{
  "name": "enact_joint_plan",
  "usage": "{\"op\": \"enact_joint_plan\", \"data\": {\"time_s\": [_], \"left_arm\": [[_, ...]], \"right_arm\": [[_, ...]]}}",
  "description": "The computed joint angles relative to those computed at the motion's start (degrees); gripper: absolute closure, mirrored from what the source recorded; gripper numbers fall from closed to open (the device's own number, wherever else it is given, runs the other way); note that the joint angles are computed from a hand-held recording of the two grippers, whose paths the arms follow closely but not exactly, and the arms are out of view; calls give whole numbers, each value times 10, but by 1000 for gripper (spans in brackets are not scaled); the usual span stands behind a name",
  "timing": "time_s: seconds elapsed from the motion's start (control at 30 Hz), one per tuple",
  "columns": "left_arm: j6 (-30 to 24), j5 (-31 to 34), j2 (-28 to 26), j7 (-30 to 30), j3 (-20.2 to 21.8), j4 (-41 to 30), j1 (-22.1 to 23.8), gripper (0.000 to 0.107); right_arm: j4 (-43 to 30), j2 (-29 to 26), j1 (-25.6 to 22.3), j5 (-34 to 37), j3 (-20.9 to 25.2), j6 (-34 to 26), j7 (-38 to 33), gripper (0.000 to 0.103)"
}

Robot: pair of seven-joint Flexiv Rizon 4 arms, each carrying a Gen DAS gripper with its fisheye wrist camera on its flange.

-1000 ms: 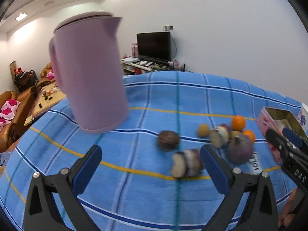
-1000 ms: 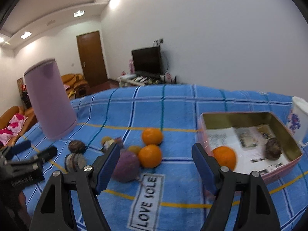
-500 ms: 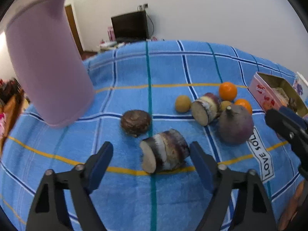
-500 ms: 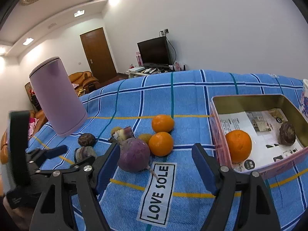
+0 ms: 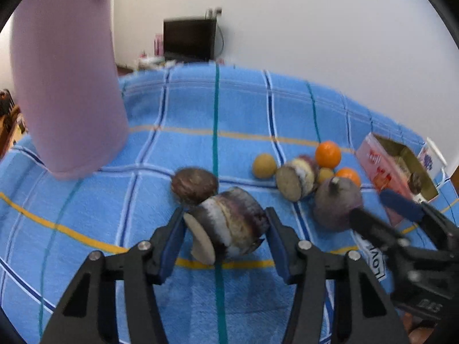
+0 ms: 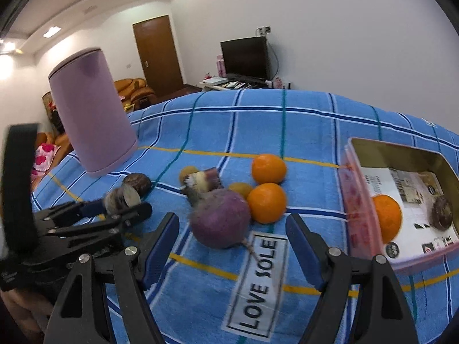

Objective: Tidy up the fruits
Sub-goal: 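Grasp the cut taro with the left tool while the right tool grasps the purple turnip, then carry the taro and turnip over the tin box with both tools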

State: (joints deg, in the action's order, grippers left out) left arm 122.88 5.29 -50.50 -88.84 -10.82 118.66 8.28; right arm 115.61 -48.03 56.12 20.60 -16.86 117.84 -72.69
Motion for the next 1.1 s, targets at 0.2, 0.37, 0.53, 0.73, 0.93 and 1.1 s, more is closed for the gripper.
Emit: {"op": "enact_joint_plan", "data": {"time_s": [0.2, 0.37, 0.53, 0.73, 0.93, 1.1], "left_arm": [[102, -36, 1, -24, 42, 13, -25, 50], [117, -40, 1, -56, 40, 14, -6, 50], [121, -41, -2, -67, 47, 10, -9, 50], [139, -50, -7, -62, 61, 12, -26, 50], [174, -48, -16, -57, 63, 11, -33, 50], [209, -50, -25, -47, 68, 7, -44, 50]], "right_arm": [[-27, -3, 5, -41, -14, -63, 12, 25], [-38, -23, 37, -76, -61, -99, 43, 25], [-32, -46, 93, -97, -133, -126, 71, 42], [-32, -22, 15, -157, -66, -132, 94, 50], [8, -21, 25, -117, -59, -4, 73, 50], [25, -22, 15, -47, -30, 97, 42, 50]]}}
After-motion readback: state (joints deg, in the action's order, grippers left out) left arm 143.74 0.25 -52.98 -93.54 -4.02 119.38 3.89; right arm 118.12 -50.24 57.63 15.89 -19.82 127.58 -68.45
